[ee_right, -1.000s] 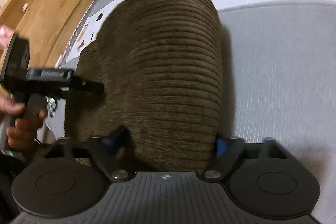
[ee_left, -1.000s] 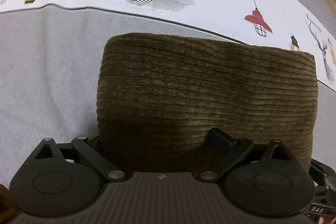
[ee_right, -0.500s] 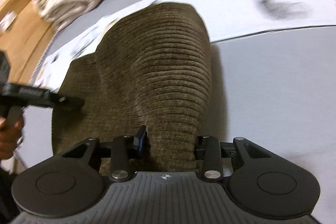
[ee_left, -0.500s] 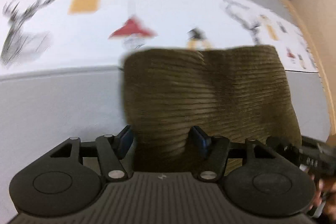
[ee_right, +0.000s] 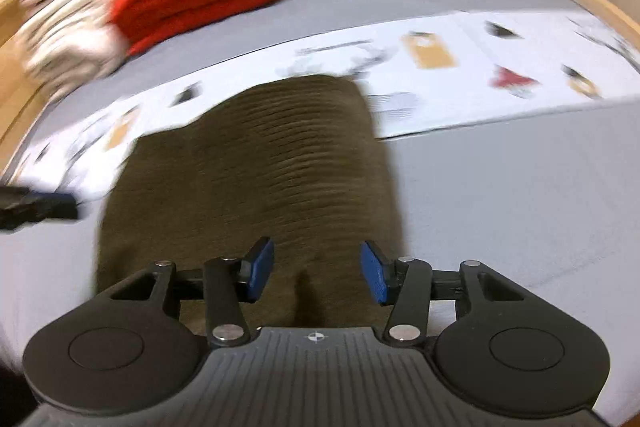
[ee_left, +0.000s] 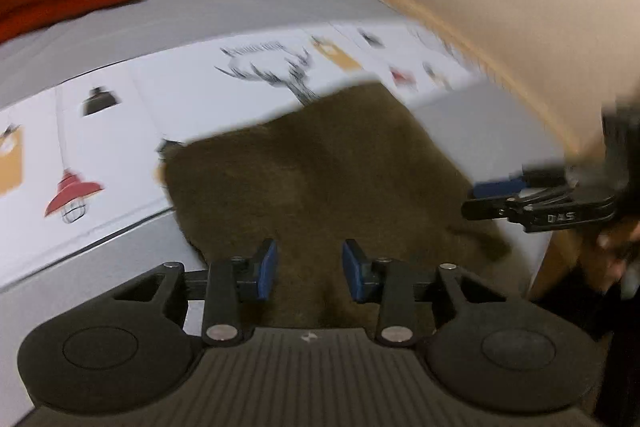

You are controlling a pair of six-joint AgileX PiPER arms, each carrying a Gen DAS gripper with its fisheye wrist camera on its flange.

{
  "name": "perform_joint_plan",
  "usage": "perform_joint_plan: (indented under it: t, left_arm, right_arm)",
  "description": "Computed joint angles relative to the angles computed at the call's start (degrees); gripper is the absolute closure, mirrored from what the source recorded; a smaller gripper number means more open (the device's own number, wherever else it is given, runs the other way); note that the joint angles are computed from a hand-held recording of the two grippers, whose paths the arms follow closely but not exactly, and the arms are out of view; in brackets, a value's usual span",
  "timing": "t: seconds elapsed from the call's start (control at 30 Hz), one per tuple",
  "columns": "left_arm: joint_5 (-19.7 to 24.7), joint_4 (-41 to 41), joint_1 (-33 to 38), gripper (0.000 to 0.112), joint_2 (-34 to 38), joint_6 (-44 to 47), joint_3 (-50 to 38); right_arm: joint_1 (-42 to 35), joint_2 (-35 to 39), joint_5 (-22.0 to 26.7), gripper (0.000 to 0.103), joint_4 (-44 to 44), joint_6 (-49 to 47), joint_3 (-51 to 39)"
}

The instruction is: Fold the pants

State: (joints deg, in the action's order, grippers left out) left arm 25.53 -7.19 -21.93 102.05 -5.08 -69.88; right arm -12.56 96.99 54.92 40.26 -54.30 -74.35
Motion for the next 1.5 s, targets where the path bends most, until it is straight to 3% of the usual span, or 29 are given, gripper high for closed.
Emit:
perform_joint_plan:
  t: [0.03, 0.1, 0.2, 0.27, 0.33, 0.43, 0.57, 0.7, 0.8, 0.93, 1.03, 1.27, 1.37, 1.5]
  left_arm:
    - [3.4, 5.7, -0.7, 0.084, 3.1, -3.2, -2.4]
    - [9.8, 10.4, 0.0, 0.11, 8.9, -7.8, -6.6]
    - [10.6, 5.2, 2.5, 0.11, 9.2, -10.2, -8.6]
    - [10.0, 9.1, 2.1, 0.11, 7.8, -15.5, -9.0]
    - [6.6, 15.2, 1.3, 0.106, 6.4, -21.8, -8.0]
    - [3.1, 22.2, 0.9, 0.105, 6.0, -31.1, -7.9]
    - [2.2, 31.5, -0.7, 0.103, 8.1, -41.2, -10.1]
    - [5.5, 30.4, -0.4, 0.102, 12.6, -39.7, -15.4]
    - [11.7, 30.6, -0.2, 0.101, 17.2, -38.7, -19.9]
    - [11.7, 33.4, 0.4, 0.101, 20.5, -43.1, -22.3]
    - [13.0, 35.8, 0.1, 0.101, 22.7, -43.8, -24.6]
    - [10.7, 32.2, 1.8, 0.101, 21.3, -41.1, -23.2]
    - [11.1, 32.9, 1.7, 0.081, 18.4, -43.2, -21.0]
    - [6.9, 32.7, 1.4, 0.076, 12.4, -39.8, -14.6]
  right_arm:
    - [1.0, 0.1, 2.0, 0.057, -1.9, -1.9, -0.4]
    - [4.1, 0.0, 1.0, 0.058, -11.1, -3.7, 1.9]
    - [5.7, -1.0, -3.1, 0.058, -15.6, -7.3, 5.8]
    - [6.4, -0.5, -0.8, 0.059, -17.8, -4.2, 3.1]
    - [7.2, -0.6, 0.7, 0.062, -17.8, -2.4, 1.5]
    - [6.0, -0.1, -1.2, 0.062, -10.0, -1.9, -1.6]
    - [8.1, 3.3, -10.3, 0.058, -0.5, 1.1, -5.3]
    - [14.3, 10.7, -18.8, 0.058, -7.4, 8.2, -11.3]
    - [18.3, 15.7, -23.9, 0.057, -21.9, 20.1, -14.9]
    - [21.8, 23.0, -22.4, 0.057, -36.6, 38.1, -21.9]
    - [22.9, 25.3, -21.5, 0.056, -40.6, 41.8, -24.4]
    - [20.3, 29.9, -9.8, 0.056, -33.7, 38.1, -35.7]
    - [18.9, 28.3, -6.4, 0.056, -30.9, 39.0, -37.0]
    - [16.8, 16.1, -12.3, 0.052, -26.2, 39.1, -23.2]
